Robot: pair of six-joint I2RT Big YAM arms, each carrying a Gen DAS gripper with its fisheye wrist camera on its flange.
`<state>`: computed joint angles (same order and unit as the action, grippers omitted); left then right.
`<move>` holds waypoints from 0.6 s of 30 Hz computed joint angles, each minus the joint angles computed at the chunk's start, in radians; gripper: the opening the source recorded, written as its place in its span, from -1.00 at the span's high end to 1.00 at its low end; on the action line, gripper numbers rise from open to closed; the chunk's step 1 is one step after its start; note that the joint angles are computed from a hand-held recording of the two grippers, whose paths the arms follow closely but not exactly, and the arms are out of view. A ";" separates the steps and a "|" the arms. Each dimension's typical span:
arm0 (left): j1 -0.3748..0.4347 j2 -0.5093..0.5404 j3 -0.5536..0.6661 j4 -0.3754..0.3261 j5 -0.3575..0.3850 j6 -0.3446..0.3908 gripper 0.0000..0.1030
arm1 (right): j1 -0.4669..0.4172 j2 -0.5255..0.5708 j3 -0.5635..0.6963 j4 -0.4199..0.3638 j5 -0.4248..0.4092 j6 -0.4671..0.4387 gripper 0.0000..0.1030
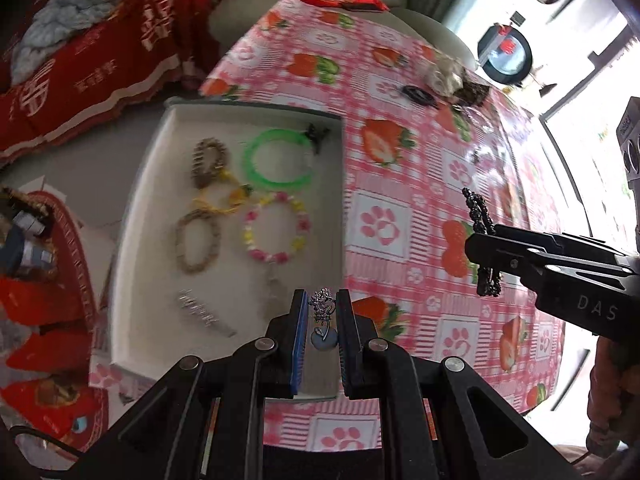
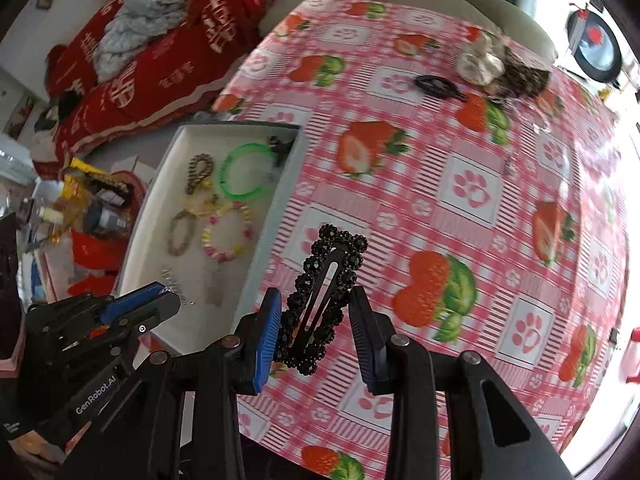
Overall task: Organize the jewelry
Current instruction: 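Carry the black hair clip and silver charm over the white tray with both grippers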
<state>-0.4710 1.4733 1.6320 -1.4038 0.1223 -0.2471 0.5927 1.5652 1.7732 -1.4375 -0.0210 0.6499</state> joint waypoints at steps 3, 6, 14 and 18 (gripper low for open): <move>0.031 -0.023 -0.028 0.003 -0.012 -0.003 0.60 | 0.020 0.030 0.035 -0.002 -0.010 -0.013 0.28; 0.062 -0.043 -0.054 0.004 -0.023 -0.001 0.60 | 0.041 0.061 0.067 -0.001 -0.024 -0.028 0.28; 0.129 -0.075 -0.108 0.011 -0.052 0.013 0.60 | 0.085 0.123 0.121 0.005 -0.065 -0.050 0.28; 0.152 -0.080 -0.139 0.022 -0.056 0.012 0.60 | 0.100 0.150 0.134 0.010 -0.085 -0.054 0.28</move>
<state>-0.3194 1.3937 1.4932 -1.3816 0.0665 -0.2346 0.6929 1.7151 1.9072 -1.4274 -0.1057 0.5957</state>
